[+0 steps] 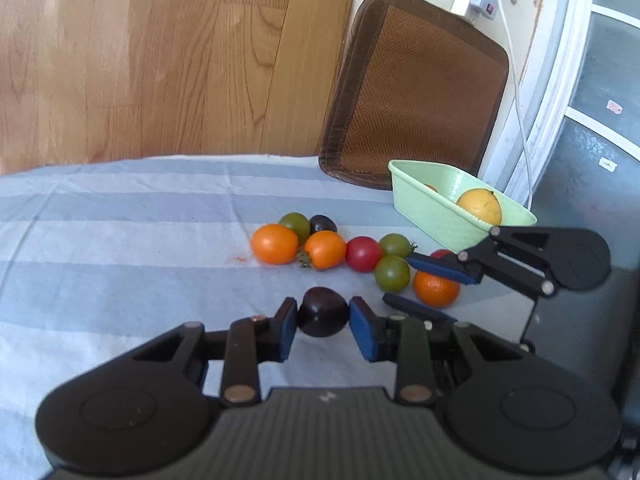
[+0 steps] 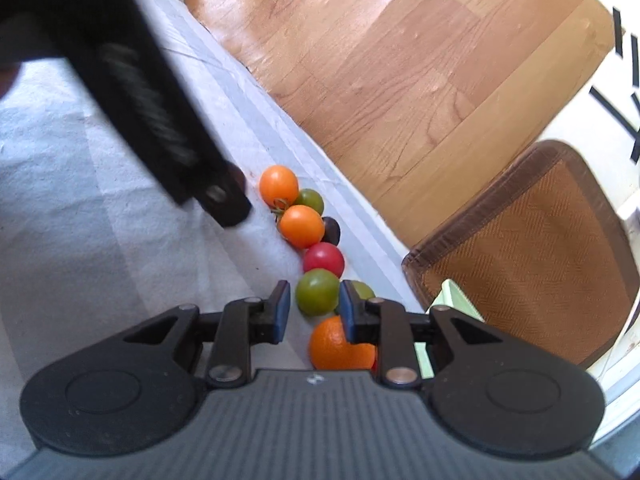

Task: Organize fruits

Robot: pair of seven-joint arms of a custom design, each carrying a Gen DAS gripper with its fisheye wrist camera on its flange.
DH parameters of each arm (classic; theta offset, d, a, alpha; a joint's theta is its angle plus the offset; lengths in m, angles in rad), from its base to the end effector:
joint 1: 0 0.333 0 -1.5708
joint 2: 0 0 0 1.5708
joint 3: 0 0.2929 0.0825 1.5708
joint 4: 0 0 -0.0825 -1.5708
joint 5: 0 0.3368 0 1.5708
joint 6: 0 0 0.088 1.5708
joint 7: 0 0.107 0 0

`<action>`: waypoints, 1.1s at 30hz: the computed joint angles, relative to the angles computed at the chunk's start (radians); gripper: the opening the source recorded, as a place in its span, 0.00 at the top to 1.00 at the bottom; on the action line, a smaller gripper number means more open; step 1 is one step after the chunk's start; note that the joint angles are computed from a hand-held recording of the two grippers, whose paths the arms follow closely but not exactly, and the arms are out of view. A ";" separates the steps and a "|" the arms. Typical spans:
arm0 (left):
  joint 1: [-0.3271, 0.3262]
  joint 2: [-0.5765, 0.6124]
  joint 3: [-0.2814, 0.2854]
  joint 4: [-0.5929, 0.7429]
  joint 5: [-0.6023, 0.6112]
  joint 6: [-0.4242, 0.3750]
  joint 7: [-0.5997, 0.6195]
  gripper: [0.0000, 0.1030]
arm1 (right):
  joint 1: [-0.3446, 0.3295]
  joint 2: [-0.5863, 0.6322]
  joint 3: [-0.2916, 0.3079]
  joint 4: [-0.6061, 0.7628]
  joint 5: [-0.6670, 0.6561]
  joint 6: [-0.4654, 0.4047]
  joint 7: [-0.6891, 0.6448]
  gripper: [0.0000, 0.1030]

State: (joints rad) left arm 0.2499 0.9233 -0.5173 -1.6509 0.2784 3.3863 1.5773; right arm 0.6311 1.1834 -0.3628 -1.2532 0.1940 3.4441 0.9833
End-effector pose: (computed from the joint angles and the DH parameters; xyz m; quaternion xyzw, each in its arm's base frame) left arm 0.6691 -0.1198 0.2580 -0.5609 0.6836 -0.4278 0.1871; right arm 0.6690 0.2813 0.2123 -0.8282 0.2210 -0.4537 0.2436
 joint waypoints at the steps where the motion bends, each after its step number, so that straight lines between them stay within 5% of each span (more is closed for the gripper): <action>1: -0.002 -0.008 0.007 -0.015 0.001 0.017 0.000 0.72 | -0.014 0.000 0.014 0.022 -0.006 -0.033 0.003 0.71; 8: 0.022 -0.022 -0.003 -0.062 0.041 0.055 -0.034 0.72 | -0.163 -0.032 0.206 0.175 -0.118 -0.323 0.047 0.71; 10: 0.024 -0.028 0.001 -0.073 0.049 0.066 -0.049 0.72 | -0.183 -0.048 0.241 0.164 -0.139 -0.335 0.056 0.73; 15: 0.042 -0.047 -0.005 -0.118 0.101 0.092 -0.090 0.72 | -0.319 -0.193 0.454 -0.166 -0.222 -0.021 0.058 0.73; 19: 0.072 -0.038 -0.053 -0.126 0.167 0.056 -0.092 0.72 | -0.395 -0.280 0.523 -0.393 -0.257 0.129 0.163 0.72; 24: 0.095 -0.005 -0.128 -0.116 0.190 -0.009 -0.036 0.72 | -0.456 -0.350 0.544 -0.566 -0.268 0.198 0.310 0.72; 29: 0.009 -0.017 -0.073 -0.100 0.112 -0.028 0.016 0.71 | -0.535 -0.349 0.587 -0.600 -0.375 0.222 0.433 0.71; 33: -0.023 -0.027 -0.048 -0.094 0.063 -0.026 0.037 0.70 | -0.512 -0.328 0.553 -0.574 -0.409 0.229 0.479 0.70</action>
